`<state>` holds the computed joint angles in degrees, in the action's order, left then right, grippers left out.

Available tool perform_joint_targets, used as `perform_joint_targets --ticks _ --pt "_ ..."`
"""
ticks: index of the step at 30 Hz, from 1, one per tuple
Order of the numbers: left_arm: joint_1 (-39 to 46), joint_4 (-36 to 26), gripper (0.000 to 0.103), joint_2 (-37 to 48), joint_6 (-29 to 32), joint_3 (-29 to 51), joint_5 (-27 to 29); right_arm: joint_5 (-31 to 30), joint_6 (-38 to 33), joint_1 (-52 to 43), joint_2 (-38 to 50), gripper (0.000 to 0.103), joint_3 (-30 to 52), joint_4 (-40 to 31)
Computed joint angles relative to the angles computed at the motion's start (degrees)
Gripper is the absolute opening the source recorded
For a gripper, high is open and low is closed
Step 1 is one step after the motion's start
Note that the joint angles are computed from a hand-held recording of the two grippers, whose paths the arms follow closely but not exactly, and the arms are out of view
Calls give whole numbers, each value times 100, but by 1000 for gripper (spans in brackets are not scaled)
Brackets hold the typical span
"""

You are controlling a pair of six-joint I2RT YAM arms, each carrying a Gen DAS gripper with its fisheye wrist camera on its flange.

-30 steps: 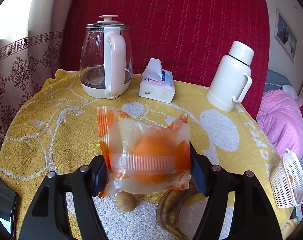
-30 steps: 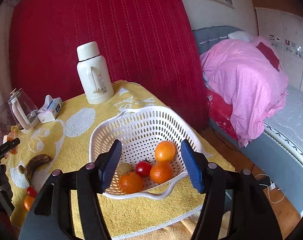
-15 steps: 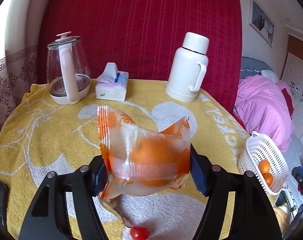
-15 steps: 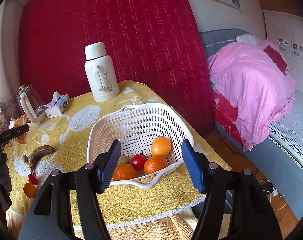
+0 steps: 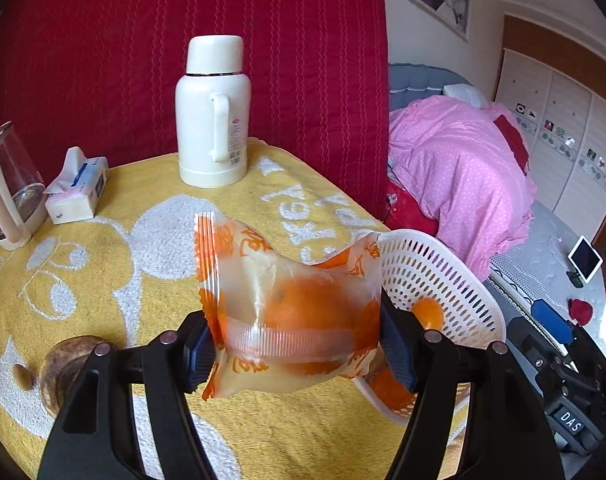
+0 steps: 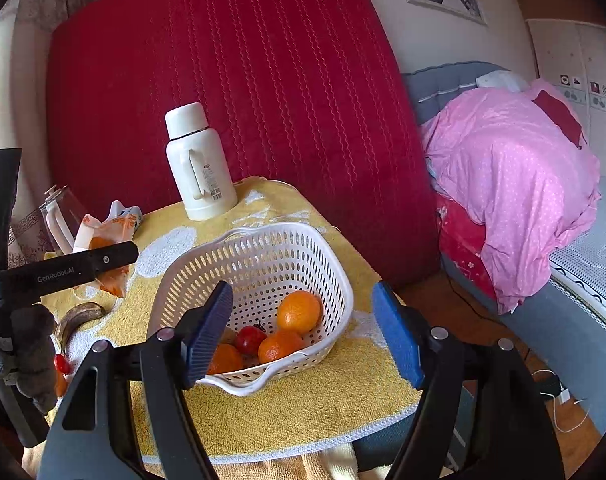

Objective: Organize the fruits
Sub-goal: 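Carry the bag of oranges into the white basket and open the left tool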

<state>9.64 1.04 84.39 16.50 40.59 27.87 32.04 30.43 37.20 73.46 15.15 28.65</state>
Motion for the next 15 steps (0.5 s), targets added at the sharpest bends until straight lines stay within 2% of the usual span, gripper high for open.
perform_joint_targets --ticks 7,13,15 --pt "-994 194 69 358 -500 151 -523 -452 120 -487 -53 74 -301 291" --pt "-1384 160 70 730 -755 407 -742 -685 160 -756 -187 74 -415 322" --pt "-1379 180 83 746 -833 429 -703 -718 154 -798 -207 74 -428 324"
